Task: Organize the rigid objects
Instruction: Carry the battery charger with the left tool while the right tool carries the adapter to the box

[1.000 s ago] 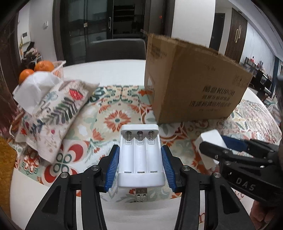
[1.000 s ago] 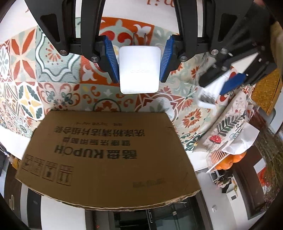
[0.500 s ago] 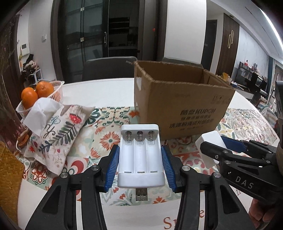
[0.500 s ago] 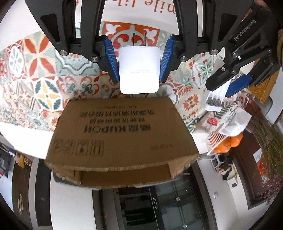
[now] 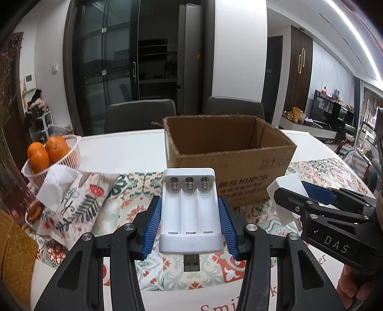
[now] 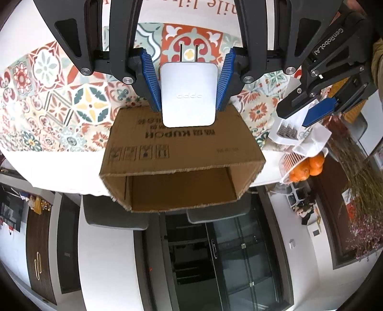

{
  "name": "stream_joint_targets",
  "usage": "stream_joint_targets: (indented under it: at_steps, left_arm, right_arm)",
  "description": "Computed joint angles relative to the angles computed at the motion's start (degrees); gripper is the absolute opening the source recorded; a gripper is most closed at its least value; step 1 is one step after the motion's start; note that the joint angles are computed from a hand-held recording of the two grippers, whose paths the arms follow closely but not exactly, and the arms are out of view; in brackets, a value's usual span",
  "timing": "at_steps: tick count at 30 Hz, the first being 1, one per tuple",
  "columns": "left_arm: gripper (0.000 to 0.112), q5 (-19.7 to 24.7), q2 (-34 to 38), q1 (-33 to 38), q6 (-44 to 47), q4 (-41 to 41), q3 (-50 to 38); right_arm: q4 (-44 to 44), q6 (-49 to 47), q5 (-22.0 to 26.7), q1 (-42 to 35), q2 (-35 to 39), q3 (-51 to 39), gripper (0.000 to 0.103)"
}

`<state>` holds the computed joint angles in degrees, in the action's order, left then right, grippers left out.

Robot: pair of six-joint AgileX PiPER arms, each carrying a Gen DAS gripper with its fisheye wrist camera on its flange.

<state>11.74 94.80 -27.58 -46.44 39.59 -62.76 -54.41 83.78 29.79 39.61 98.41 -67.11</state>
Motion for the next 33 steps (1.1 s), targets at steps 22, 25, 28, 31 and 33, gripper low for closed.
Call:
stream_joint_targets:
  at_steps: [22,25,28,31,33]
  left_arm:
    - [0.047,6.0,3.1,-2.0,14.5,-14.4,-13.5]
    - [0.047,7.1,3.9,-2.2,15.2,-14.8,-15.6]
    - [0.047,8.1,4.5,-2.3,15.4,-14.9,-17.5]
    - [0.047,9.5,5.5,-2.3,17.1,-16.7,-20.0]
    - [0.047,10.5,6.3,-2.4,17.7,-17.2,-21.9]
  right_arm:
    - [-2.4,-4.2,2.1,-2.7,-5.2,-2.8,0.047]
    - [-1.8,-5.8,2.2,-3.4,-5.1,-3.9,0.047]
    - [-1.2,-7.2,2.2,-4.0,-4.9,-5.1,0.047]
    - [0.0,-9.1,1.9,-4.8,-4.5,-6.4,0.047]
    - [0.8,-10.4,1.6,-5.5,-4.3,-7.1,0.047]
